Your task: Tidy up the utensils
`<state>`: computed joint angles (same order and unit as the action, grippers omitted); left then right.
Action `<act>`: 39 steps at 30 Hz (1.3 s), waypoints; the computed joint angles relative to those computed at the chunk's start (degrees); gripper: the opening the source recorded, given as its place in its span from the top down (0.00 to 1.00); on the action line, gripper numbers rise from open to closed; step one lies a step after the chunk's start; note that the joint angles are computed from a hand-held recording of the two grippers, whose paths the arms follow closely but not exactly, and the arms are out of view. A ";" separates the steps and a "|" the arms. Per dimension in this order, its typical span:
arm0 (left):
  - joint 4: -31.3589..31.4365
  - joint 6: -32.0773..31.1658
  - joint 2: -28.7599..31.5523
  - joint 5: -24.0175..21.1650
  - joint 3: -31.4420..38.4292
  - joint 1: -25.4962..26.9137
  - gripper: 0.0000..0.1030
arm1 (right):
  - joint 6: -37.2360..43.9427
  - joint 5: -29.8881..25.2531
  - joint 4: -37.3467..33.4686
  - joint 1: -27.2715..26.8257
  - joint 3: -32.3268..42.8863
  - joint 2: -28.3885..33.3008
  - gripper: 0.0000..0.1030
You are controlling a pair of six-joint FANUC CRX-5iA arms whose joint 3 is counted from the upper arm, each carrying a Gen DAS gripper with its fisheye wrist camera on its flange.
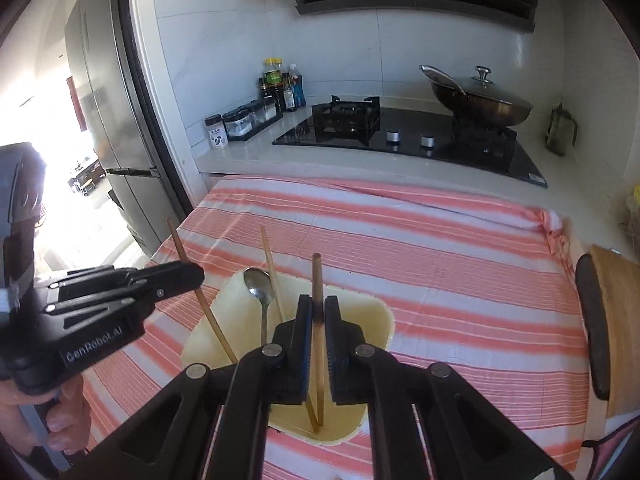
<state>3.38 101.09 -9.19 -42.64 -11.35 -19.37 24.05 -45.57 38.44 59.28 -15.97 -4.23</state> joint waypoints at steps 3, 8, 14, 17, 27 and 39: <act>0.63 -0.27 -2.75 1.26 -2.79 0.42 0.55 | -5.31 2.39 3.62 0.21 -3.00 -1.91 0.64; 1.95 -5.90 -10.75 -0.61 -8.97 1.51 0.37 | -15.76 2.32 15.82 3.63 -11.44 -9.19 0.59; -0.41 -8.60 -26.29 -5.72 -23.13 0.90 0.23 | -26.06 -14.68 21.06 21.08 -24.09 -20.39 0.47; -11.98 6.03 -30.45 -10.71 -26.32 -5.81 0.23 | -32.20 -27.41 17.05 33.42 -29.14 -22.86 0.44; -25.17 28.17 -29.25 -11.26 -29.02 -15.32 0.23 | -52.89 -39.77 -1.82 52.43 -37.09 -26.73 0.44; -25.84 29.44 -26.73 -12.34 -28.87 -14.51 0.20 | -54.21 -38.30 -4.09 51.04 -37.40 -25.41 0.35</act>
